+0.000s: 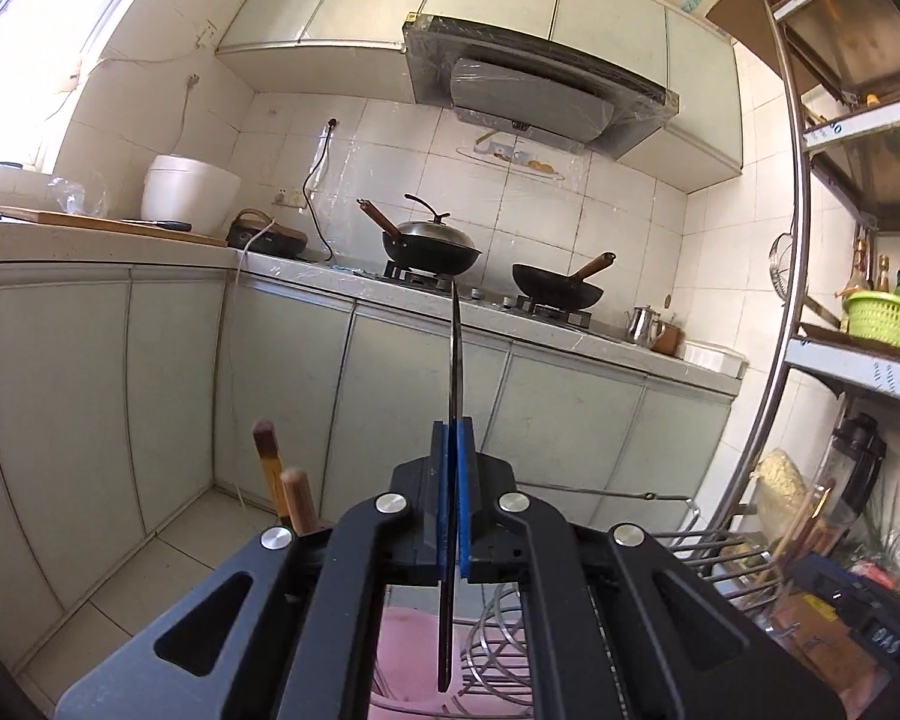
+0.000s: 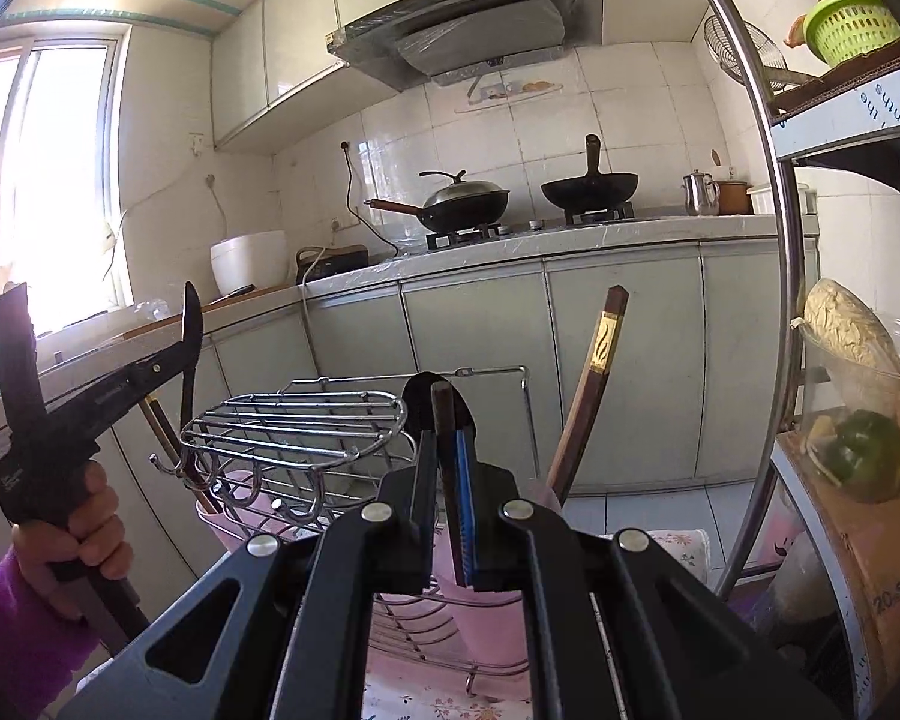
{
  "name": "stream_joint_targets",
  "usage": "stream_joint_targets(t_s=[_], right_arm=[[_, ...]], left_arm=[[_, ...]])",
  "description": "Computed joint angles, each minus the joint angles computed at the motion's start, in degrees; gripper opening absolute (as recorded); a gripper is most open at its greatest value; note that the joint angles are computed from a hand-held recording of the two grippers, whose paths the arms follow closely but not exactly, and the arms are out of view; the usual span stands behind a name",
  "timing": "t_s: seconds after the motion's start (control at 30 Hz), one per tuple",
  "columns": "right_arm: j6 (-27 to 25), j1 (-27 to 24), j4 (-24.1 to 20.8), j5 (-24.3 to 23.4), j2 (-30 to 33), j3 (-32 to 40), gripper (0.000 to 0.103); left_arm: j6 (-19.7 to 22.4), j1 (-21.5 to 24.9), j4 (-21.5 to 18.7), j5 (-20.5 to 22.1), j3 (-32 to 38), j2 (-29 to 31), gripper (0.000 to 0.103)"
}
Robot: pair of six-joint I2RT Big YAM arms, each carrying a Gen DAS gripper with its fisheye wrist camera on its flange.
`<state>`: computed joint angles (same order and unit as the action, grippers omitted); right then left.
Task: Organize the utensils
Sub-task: 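Lift the chopstick into the pink cup with the right tool while the left drops the knife in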
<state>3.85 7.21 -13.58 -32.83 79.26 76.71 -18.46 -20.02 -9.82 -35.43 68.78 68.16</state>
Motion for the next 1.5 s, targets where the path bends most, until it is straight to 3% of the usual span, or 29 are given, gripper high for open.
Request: stream_joint_targets(t_s=[0.33,0.57,0.83,1.17,1.5], right_arm=[[-1.92,1.0,-0.64,0.4,-0.28,-0.63,0.006],[-1.81,1.81,-0.97,1.87,0.01,-0.61,0.007],[-1.62,1.99,-1.46,2.45,0.8,0.03,0.007],[-2.09,2.09,-3.7,2.37,1.2,0.39,0.007],[-5.1,3.03,-10.53,4.66,2.24,1.56,0.014]], left_arm=[[-0.89,0.44,4.24,0.75,-5.9,-2.44,0.002],[3.5,0.35,6.17,-0.69,-6.63,-2.66,0.002],[0.88,1.59,5.45,1.86,-6.06,-0.99,0.002],[-3.51,0.04,0.31,3.06,-9.82,-3.18,0.002],[-6.54,-0.88,-8.07,4.63,-8.8,-2.98,0.003]])
